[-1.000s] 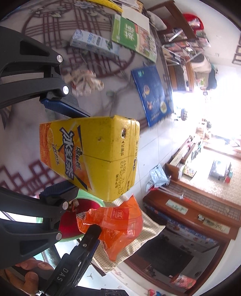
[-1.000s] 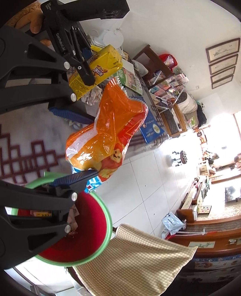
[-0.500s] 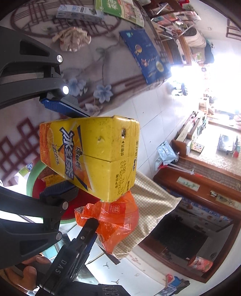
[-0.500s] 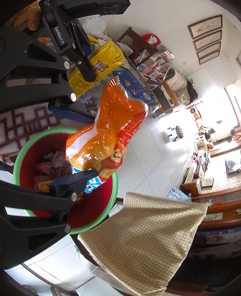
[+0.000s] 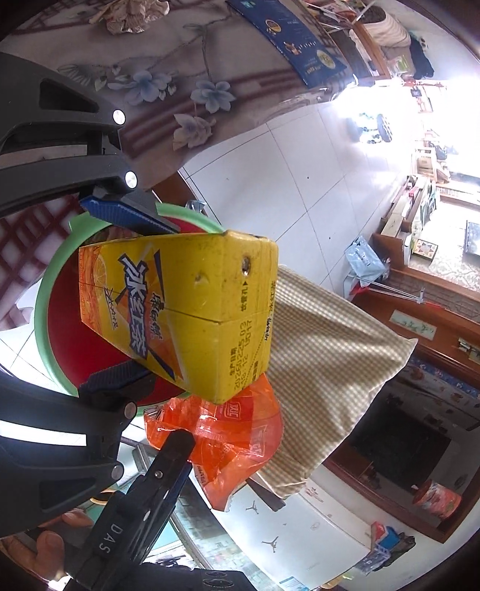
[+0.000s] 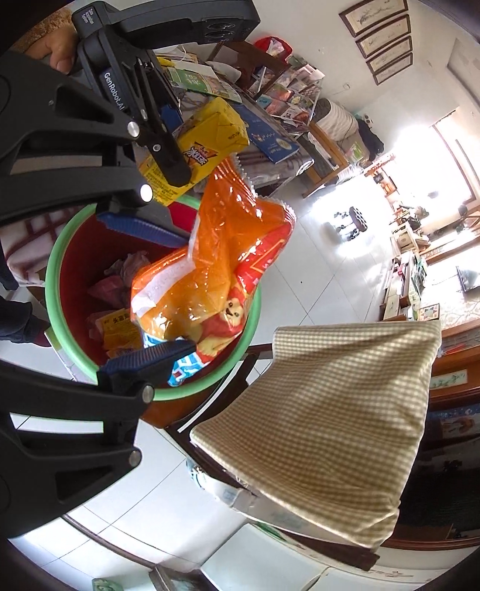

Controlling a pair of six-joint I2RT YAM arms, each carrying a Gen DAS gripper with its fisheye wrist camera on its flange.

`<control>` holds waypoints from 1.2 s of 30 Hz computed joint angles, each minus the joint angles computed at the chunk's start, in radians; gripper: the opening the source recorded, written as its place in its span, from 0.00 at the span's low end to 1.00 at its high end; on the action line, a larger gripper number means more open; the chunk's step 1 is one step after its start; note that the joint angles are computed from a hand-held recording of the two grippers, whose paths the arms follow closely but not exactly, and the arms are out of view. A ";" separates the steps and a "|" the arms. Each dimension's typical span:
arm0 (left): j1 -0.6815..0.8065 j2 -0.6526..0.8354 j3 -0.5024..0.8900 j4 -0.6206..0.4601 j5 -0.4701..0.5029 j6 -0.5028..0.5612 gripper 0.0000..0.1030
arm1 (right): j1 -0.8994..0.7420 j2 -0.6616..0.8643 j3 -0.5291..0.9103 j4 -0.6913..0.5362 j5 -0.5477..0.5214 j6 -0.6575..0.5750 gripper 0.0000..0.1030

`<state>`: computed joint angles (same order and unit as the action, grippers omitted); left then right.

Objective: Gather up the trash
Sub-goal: 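Carry the carton with the left tool while the right tool carries the orange bag into the bucket, then grasp the white-blue toothpaste box with the left tool while the right tool grasps crumpled foil paper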

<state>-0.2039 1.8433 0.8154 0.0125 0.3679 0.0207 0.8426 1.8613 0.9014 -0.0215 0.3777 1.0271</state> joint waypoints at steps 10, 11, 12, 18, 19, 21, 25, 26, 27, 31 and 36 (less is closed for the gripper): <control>0.028 -0.012 -0.014 0.020 -0.006 -0.033 0.74 | -0.013 0.000 -0.008 0.028 -0.017 0.000 0.56; 0.036 -0.016 -0.014 0.017 -0.004 -0.029 0.74 | -0.012 0.004 -0.003 0.029 -0.018 0.005 0.57; 0.047 -0.024 -0.019 0.016 -0.005 -0.024 0.74 | -0.012 0.008 0.003 0.028 -0.019 0.004 0.57; 0.166 -0.063 -0.052 0.016 0.010 0.018 0.75 | 0.007 0.041 0.075 -0.005 -0.004 -0.004 0.61; 0.204 -0.066 -0.055 0.014 0.009 0.034 0.75 | 0.013 0.048 0.089 -0.011 -0.002 -0.005 0.62; 0.269 -0.064 -0.056 0.013 0.009 0.059 0.75 | 0.027 0.073 0.138 -0.032 0.004 -0.013 0.64; 0.459 -0.033 -0.035 0.016 -0.020 0.147 0.75 | 0.048 0.140 0.235 -0.060 -0.009 -0.028 0.64; 0.502 -0.016 -0.021 0.018 -0.030 0.166 0.75 | 0.056 0.162 0.268 -0.073 -0.012 -0.031 0.64; 0.557 0.009 0.001 0.017 -0.041 0.189 0.75 | 0.064 0.188 0.307 -0.087 -0.016 -0.033 0.64; 0.731 0.137 0.140 0.006 -0.096 0.250 0.75 | 0.098 0.274 0.445 -0.146 -0.024 -0.037 0.64; 0.873 0.379 0.440 -0.068 -0.183 0.300 0.75 | 0.153 0.388 0.639 -0.256 -0.014 -0.008 0.64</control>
<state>0.6694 2.2227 1.2558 -0.0553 0.1848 0.3208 0.9954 2.2489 1.5409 -0.2771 0.3641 1.0191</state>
